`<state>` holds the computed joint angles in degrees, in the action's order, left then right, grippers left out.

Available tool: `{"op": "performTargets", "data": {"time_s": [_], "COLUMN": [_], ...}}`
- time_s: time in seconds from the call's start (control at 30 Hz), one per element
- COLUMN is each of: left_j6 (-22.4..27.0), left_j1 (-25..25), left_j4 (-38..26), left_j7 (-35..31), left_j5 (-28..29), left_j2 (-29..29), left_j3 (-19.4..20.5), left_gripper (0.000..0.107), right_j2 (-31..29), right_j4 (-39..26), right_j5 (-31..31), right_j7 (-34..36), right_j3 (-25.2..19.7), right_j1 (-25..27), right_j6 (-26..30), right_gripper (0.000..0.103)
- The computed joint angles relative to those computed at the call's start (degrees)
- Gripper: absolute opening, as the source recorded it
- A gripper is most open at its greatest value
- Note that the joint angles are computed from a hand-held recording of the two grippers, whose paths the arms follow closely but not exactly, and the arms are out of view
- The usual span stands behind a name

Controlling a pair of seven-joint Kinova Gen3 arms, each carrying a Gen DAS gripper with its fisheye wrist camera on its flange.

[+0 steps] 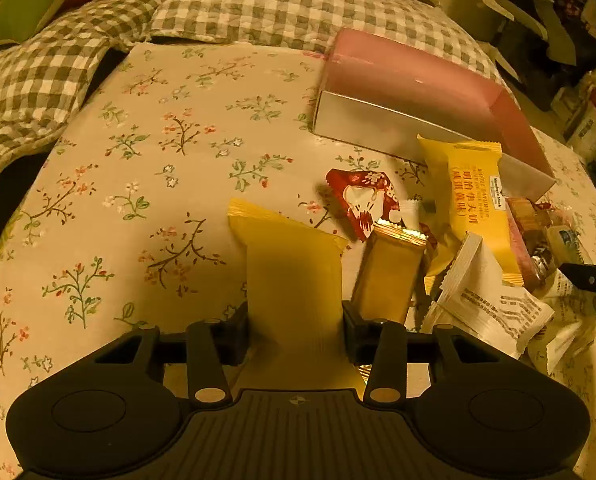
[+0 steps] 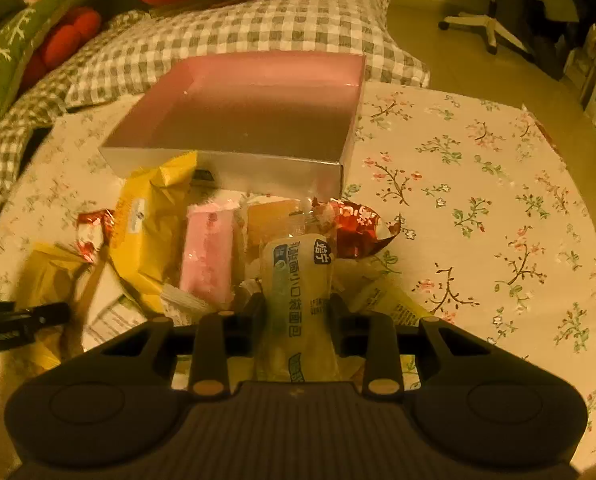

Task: Organize snacks
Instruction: 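Carry both packs into the pink box and open both tools to release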

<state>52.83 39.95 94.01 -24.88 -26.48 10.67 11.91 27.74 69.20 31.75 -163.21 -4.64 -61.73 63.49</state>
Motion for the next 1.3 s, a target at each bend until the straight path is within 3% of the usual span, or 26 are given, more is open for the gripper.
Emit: {"op": "performTargets", "data": {"time_s": [0.7, 0.83, 1.0, 1.13, 1.3], "left_j6": [-4.3, -6.3, -8.0, -11.7, -21.5], "left_j1": [-2.7, -5.2, -5.7, -6.5, -7.9], "left_j4": [1.5, 0.1, -3.3, -6.7, -8.2], "left_j7": [6.1, 3.8, 2.9, -0.1, -6.3], "left_j5": [-6.1, -3.8, -5.6, -4.6, -1.7], "left_j2": [-4.7, -4.5, -2.3, 0.7, 4.0], "left_j3": [0.7, 0.4, -0.7, -2.4, -4.7], "left_gripper": [0.041, 0.041, 0.041, 0.040, 0.041], "right_j2": [-6.2, -6.8, -7.1, -6.2, -5.8], "right_j4": [8.7, 9.6, 11.2, 11.1, 13.2], "right_j5": [5.9, 6.7, 6.9, 6.5, 10.9], "right_j7": [-17.0, -19.4, -22.6, -23.7, -30.4], "right_j3": [-0.3, -0.5, 0.2, 1.2, 4.9], "right_j1": [1.0, 2.8, 5.1, 6.9, 7.0], "right_j6": [-8.1, -11.2, -16.1, -19.6, -26.4], "right_gripper": [0.028, 0.028, 0.028, 0.028, 0.028]}}
